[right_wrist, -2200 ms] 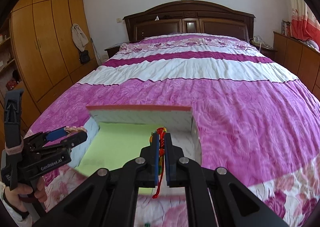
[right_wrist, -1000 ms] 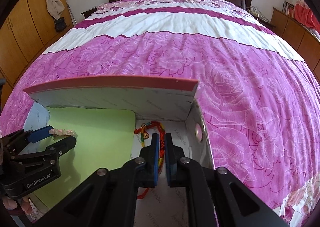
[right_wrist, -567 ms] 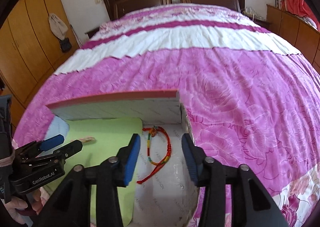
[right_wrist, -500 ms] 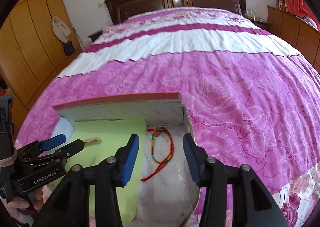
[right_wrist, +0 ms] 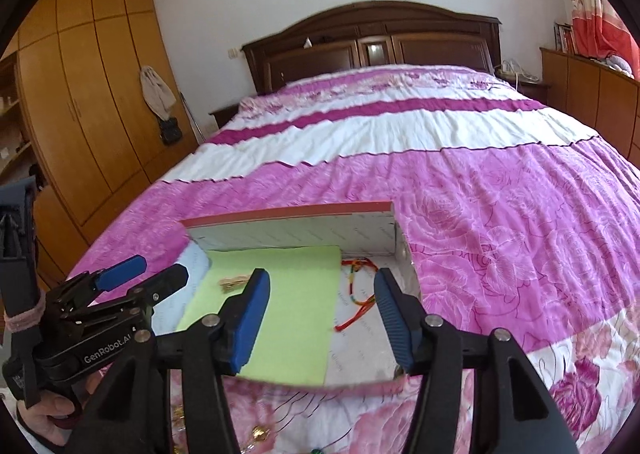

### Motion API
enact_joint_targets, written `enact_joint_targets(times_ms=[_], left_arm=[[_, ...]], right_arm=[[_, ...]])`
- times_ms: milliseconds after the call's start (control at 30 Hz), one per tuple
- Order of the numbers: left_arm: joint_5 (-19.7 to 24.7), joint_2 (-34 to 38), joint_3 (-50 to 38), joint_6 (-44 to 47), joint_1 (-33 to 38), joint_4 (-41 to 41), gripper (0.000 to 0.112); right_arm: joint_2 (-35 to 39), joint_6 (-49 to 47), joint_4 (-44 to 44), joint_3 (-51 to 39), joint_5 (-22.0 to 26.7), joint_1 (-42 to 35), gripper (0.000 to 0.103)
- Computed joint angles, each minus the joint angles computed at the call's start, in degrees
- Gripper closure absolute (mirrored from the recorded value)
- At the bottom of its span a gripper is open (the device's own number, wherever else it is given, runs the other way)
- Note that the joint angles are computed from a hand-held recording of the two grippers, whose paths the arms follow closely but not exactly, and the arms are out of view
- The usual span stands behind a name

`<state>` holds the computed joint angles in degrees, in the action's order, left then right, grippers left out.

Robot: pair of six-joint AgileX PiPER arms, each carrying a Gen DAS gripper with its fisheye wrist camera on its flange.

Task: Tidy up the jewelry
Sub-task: 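Withdraw both open tools from the box back toward the remaining jewelry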

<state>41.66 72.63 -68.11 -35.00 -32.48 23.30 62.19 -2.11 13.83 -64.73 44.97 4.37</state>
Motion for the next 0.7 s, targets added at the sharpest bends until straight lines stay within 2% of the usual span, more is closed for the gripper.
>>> enact_joint_targets(times_ms=[167,500,700], left_arm=[[0.6,-5.8,4.7,-7.9,-4.7,7.6,0.049],[8.0,-14.6,9.1,-20.1,-15.8,20.6,0.048],[14.3,-18.5,10.2,-22.7,-22.8,24.2,0.046]], right_arm=[[-6.3,1.9,0.9,3.5,-0.2,-0.5,0.044],[-17.3,1.4,4.3,7.7,3.9,-5.0,0.04],[-23.9,10.6,-6.6,9.4,5.3,2.8,0.037]])
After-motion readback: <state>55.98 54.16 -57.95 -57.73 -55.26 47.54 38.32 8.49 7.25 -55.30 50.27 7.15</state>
